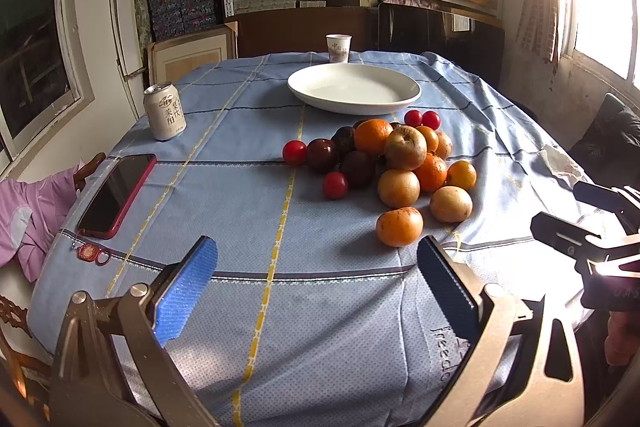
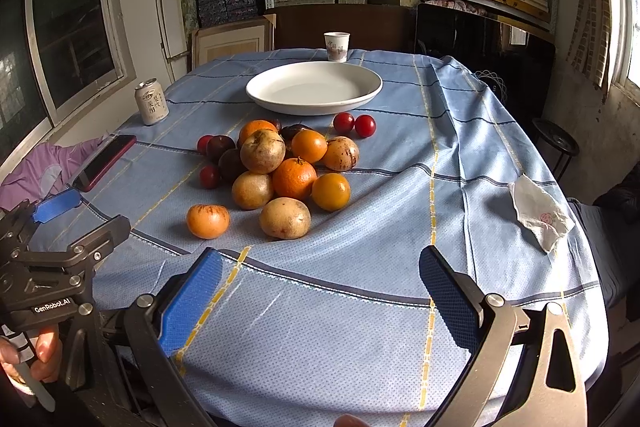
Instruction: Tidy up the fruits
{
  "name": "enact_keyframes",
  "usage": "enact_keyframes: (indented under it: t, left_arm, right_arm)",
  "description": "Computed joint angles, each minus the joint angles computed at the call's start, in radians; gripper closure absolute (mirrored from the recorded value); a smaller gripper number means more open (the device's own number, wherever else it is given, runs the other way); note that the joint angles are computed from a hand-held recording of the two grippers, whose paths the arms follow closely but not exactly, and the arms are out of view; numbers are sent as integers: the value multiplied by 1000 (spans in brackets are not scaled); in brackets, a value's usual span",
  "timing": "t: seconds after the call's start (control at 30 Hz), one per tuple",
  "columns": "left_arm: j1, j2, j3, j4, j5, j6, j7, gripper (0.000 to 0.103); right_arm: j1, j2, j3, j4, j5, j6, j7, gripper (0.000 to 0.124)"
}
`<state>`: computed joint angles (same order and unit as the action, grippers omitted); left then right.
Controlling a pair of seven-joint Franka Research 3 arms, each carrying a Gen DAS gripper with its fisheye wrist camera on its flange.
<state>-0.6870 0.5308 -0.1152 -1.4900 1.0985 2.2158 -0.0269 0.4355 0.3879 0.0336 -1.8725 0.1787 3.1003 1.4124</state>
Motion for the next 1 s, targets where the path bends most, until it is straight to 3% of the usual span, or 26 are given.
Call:
enact_keyframes:
  t: [1.0]
  left_arm:
    - [2,-2,-1,-8,-1,5,-1,5]
  right_arm:
    - [2,-3,-3,4,-6,-14,8,24]
